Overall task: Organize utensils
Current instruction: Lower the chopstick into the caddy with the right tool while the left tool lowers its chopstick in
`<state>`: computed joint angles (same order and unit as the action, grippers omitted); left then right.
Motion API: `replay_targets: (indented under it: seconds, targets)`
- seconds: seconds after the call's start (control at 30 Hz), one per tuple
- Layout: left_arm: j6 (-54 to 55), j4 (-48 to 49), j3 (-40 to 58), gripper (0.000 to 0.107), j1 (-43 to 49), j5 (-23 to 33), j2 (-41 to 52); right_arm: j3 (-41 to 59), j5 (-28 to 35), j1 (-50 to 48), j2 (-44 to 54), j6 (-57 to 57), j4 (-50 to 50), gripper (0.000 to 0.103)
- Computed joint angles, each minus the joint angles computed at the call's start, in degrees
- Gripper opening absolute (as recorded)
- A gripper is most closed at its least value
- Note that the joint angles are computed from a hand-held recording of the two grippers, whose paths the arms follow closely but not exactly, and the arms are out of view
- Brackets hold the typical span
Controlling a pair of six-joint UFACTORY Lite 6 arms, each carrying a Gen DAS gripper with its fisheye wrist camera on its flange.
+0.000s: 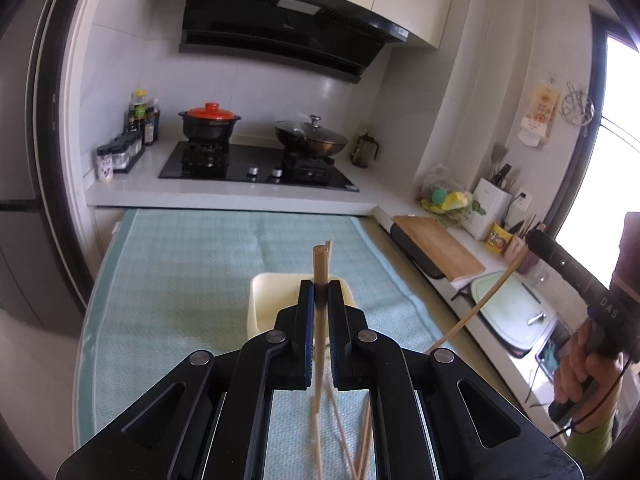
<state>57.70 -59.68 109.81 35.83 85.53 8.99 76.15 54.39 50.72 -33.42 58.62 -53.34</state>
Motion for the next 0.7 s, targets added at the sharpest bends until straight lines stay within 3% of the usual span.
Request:
replay_targets:
  seconds: [0.13, 0.23, 0.37, 0.47, 0.7]
  targets:
    - [-6.36, 1.31, 10.90, 0.004, -5.79, -4.73, 6.11, 9.16, -8.69, -11.94, 8.48, -10.39, 9.46, 0.005]
    - [-10.03, 4.31, 16.05, 0.005, -11.07, -10.77, 9.52, 12.99, -12.51, -16.48, 13.63, -12.43, 10.36, 0.005]
    - [-13.79, 9.12, 19.41, 0.004, -18.05, -17.72, 13.84, 13.48, -18.42, -21.94, 18.69, -13.23, 11.58, 0.005]
    - [-17.07, 14.09, 22.71, 0.004, -22.92, -19.48, 19.26, 11.98, -22.51, -26.59, 22.32, -17.05, 17.75, 0.005]
    - [-18.97, 24.33, 16.31, 0.005, -31.58, -26.24, 24.12, 7.76, -28.30, -36.04, 31.97, -34.89, 40.21, 0.006]
